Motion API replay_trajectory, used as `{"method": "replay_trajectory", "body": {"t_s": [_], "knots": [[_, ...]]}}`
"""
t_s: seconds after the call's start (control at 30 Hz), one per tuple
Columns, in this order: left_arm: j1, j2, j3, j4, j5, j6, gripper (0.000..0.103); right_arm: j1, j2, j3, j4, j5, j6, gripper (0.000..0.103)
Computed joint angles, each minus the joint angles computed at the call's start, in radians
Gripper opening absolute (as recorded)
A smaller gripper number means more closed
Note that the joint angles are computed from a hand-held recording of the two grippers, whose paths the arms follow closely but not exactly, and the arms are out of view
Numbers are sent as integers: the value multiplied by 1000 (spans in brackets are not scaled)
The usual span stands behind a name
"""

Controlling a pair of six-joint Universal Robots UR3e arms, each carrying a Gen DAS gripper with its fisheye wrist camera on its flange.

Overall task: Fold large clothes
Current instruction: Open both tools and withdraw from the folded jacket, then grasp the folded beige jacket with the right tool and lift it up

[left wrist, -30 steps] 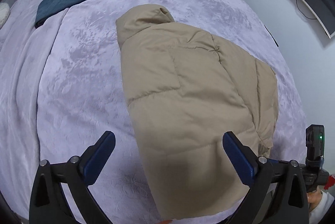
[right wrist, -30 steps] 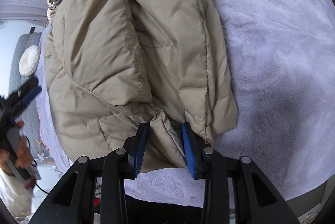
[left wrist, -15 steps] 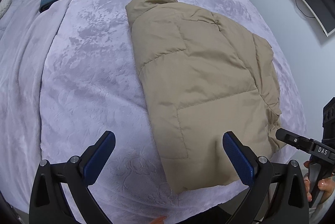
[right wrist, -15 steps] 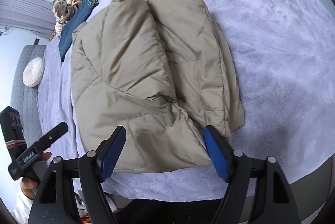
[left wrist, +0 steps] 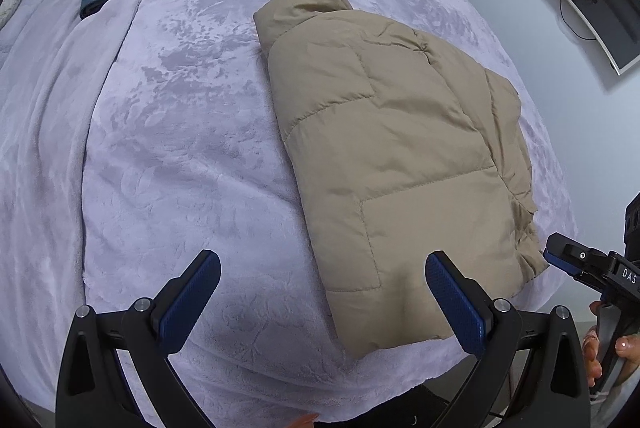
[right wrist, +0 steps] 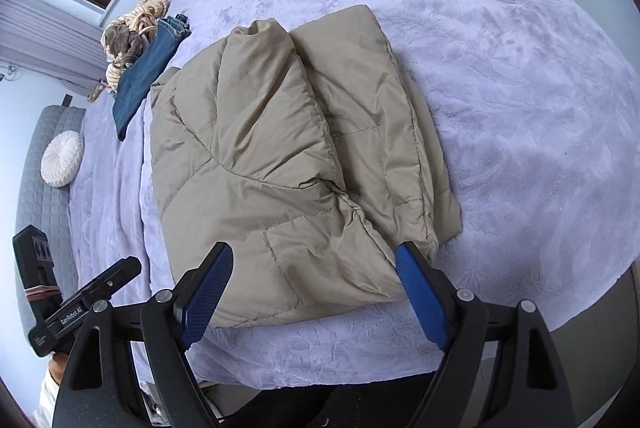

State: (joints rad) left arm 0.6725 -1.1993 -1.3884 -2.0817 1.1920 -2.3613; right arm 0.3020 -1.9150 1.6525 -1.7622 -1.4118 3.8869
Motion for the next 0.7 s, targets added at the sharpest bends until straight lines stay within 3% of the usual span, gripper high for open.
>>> {"method": "replay_trajectory", "body": {"t_s": [0.2, 0.43, 0.7], "knots": [[-60, -73, -4, 62, -7, -113, 102, -98, 0, -7, 44, 55, -95, 86], [-164, -190, 15, 170, -28, -306, 102, -313, 52, -39, 136, 179, -358, 86], [-154, -337, 12, 151, -197, -282, 102, -505, 122, -9, 140, 314, -592, 88]]}}
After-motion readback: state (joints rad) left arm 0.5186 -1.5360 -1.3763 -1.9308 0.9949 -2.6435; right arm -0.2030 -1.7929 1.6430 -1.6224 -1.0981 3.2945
